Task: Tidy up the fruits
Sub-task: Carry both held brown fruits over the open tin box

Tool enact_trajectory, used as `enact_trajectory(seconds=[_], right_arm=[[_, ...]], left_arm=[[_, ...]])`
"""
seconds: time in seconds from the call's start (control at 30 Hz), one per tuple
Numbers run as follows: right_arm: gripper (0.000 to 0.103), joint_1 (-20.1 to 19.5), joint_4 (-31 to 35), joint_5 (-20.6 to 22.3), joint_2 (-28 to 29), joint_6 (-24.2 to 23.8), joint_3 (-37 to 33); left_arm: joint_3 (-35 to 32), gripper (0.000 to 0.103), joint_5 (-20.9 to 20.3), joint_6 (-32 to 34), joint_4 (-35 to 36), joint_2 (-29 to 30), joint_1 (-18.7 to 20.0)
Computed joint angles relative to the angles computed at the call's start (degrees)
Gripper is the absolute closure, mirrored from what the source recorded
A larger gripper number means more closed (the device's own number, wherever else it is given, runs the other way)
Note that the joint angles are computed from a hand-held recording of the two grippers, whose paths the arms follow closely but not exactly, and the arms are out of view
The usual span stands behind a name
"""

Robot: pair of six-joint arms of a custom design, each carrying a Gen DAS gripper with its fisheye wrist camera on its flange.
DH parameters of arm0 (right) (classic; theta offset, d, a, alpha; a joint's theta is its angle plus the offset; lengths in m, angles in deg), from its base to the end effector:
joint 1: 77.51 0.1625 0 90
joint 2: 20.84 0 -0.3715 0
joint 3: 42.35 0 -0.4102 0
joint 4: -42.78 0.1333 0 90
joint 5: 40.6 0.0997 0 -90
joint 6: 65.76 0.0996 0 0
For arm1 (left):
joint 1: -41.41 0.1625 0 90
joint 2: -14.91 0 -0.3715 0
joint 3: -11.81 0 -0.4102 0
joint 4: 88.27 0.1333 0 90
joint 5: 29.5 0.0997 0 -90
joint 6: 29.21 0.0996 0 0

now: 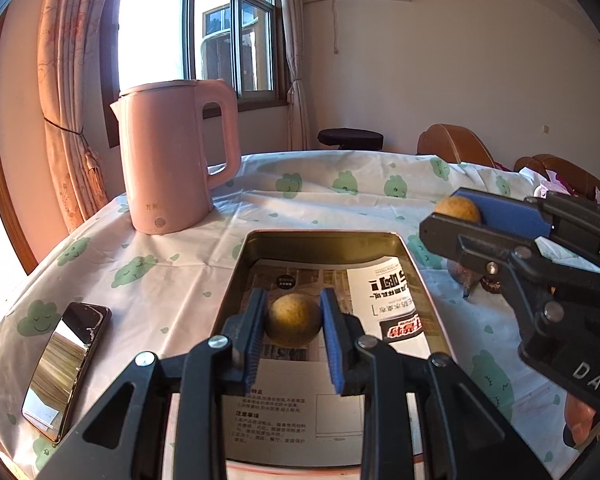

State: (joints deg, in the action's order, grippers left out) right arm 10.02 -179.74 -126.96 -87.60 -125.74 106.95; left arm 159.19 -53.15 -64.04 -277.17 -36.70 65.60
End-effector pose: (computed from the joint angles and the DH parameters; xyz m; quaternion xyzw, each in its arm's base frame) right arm 0.1248 -0.3458 0.1096 0.4476 -0.7878 0.3760 0.1943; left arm -0.1736 -0.3241 0.0111 0.2091 0.8103 -0.4356 0.3317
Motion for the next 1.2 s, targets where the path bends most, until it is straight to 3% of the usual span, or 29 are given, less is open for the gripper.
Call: enact_trajectory(seconds=[0.43,1.2], right_arm=[[0.071,1.2,2.1,-4.2,5.5,2.3,-4.4],[0.071,1.6,4.8,-7.8,8.6,3.3,-7.1]], left_arm=[[-1.1,0.074,-1.1,2.2,1.1,-0.9,3.3],[-2.7,0.074,-2.8,1.6,7.9,-2.6,5.7]])
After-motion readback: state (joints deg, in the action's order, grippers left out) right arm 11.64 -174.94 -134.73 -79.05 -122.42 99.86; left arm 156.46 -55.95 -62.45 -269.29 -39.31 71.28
